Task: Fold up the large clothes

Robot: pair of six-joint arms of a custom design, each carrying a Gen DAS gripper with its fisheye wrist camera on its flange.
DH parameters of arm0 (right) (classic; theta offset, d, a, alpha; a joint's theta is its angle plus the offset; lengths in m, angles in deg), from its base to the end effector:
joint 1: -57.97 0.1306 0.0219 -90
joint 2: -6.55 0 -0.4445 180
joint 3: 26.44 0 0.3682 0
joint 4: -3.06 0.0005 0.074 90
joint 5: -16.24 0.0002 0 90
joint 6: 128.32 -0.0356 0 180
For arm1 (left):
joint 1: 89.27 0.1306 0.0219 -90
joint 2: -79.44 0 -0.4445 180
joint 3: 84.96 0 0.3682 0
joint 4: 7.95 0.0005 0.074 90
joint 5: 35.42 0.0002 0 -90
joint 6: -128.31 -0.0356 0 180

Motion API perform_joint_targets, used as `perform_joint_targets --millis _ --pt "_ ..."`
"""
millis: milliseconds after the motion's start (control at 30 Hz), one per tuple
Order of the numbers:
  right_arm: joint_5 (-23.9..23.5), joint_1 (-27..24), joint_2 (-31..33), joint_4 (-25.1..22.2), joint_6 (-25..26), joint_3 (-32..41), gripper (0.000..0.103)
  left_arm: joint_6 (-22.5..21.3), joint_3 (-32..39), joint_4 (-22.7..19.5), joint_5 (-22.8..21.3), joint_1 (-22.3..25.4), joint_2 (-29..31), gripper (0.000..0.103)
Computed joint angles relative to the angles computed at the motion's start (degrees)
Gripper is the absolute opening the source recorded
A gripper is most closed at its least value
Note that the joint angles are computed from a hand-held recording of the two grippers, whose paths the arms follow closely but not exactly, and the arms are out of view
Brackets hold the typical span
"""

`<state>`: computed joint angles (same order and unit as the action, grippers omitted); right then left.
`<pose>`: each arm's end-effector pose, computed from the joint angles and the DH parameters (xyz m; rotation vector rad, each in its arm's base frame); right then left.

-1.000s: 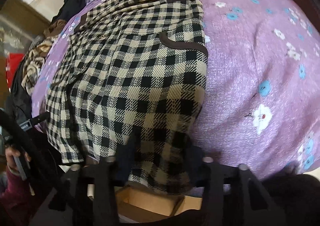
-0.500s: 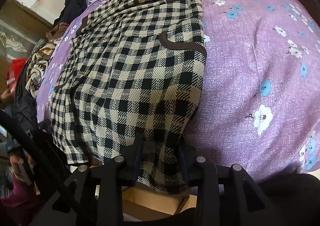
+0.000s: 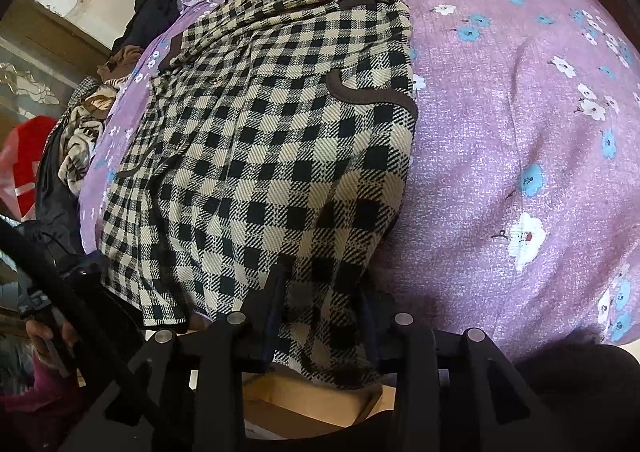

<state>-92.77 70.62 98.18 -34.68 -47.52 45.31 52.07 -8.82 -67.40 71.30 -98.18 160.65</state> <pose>0.4252 0.1068 0.3587 -0.2040 2.5873 0.5688 0.3610 -0.0675 0.4397 -0.0248 2.7193 -0.5124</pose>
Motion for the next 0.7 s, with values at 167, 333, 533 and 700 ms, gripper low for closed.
perform_joint_targets --millis 167,333,533,700 --pt "0.2 0.2 0.4 -0.7 0.2 0.5 0.038 -0.2 0.9 1.0 2.5 -0.8 0.2 0.072" --pt "-1.5 -0.2 0.0 -0.8 0.3 0.6 0.043 0.2 1.9 0.4 -0.3 -2.2 2.3 0.072" --pt "-2.1 -0.5 0.5 -0.6 -0.3 0.2 0.048 2.3 1.1 -0.3 -3.0 0.9 2.1 0.072" --pt "-2.1 -0.5 1.3 -1.0 -0.8 0.6 0.052 2.8 1.1 -0.1 -3.5 1.1 3.5 0.072"
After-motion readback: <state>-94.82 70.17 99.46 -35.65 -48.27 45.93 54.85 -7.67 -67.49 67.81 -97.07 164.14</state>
